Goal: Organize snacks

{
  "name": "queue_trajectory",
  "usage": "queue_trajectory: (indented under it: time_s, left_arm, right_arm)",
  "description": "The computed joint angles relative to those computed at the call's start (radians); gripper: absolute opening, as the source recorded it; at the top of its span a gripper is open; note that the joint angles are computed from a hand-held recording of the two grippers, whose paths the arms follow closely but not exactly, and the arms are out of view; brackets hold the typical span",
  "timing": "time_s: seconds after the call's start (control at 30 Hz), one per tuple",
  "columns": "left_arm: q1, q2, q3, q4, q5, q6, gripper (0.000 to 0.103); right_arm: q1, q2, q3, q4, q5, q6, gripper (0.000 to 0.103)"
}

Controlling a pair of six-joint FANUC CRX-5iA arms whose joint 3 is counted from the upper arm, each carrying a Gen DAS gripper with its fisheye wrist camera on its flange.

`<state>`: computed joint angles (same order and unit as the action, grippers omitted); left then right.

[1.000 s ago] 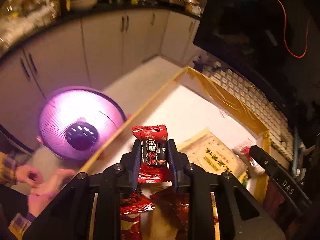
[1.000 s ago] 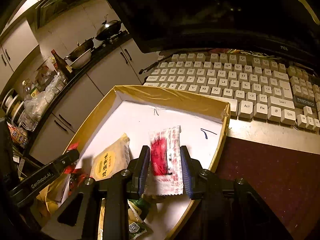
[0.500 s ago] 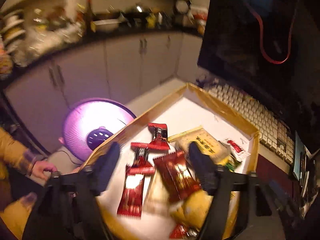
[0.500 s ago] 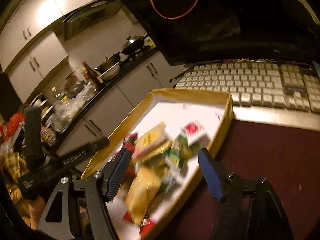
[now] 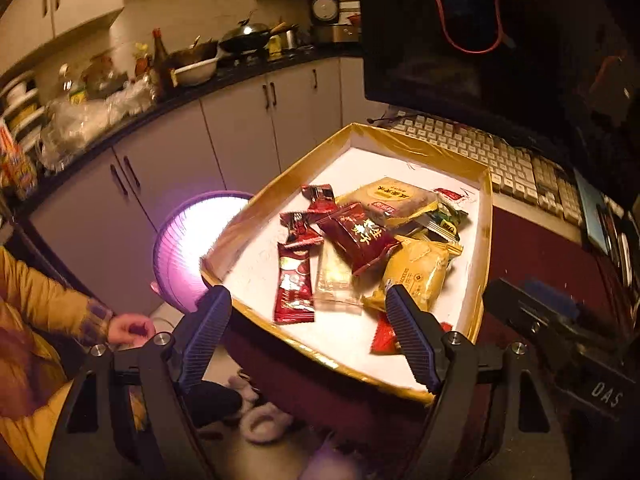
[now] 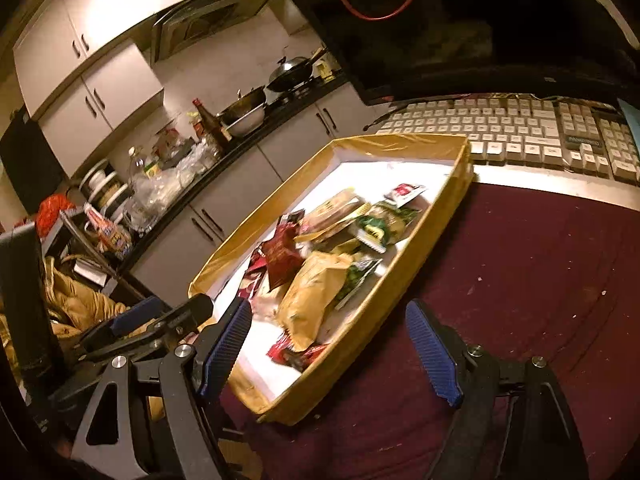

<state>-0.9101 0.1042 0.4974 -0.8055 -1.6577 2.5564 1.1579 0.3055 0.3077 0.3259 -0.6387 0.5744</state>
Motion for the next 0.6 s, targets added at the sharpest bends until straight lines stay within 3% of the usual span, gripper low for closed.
queue_trajectory:
  time_s: [0.13,0.27,0.5,0.6]
  left_arm:
    - [-0.014,-0.018,-0.003,-0.02,-0.02,-0.054,0.08]
    - [0.035,-0.057,-0.046,0.061,0.039,-0.092,0.08]
    - [0.097,-0.069,-0.07,0.108,0.113,-0.186,0.08]
    - [0.134,-0.117,-0.136,0.156,0.183,-0.154,0.08]
  right_arm:
    - [0.016,0.003,0.002,0.029,0.006,-0.016,0.082]
    - [0.029,0.009,0.013,0.061,-0.024,-0.039,0.082]
    - [0.032,0.044,0.061,0.123,-0.099,-0.102,0.082]
    - [0.028,0.09,0.136,0.111,-0.16,-0.083,0.082]
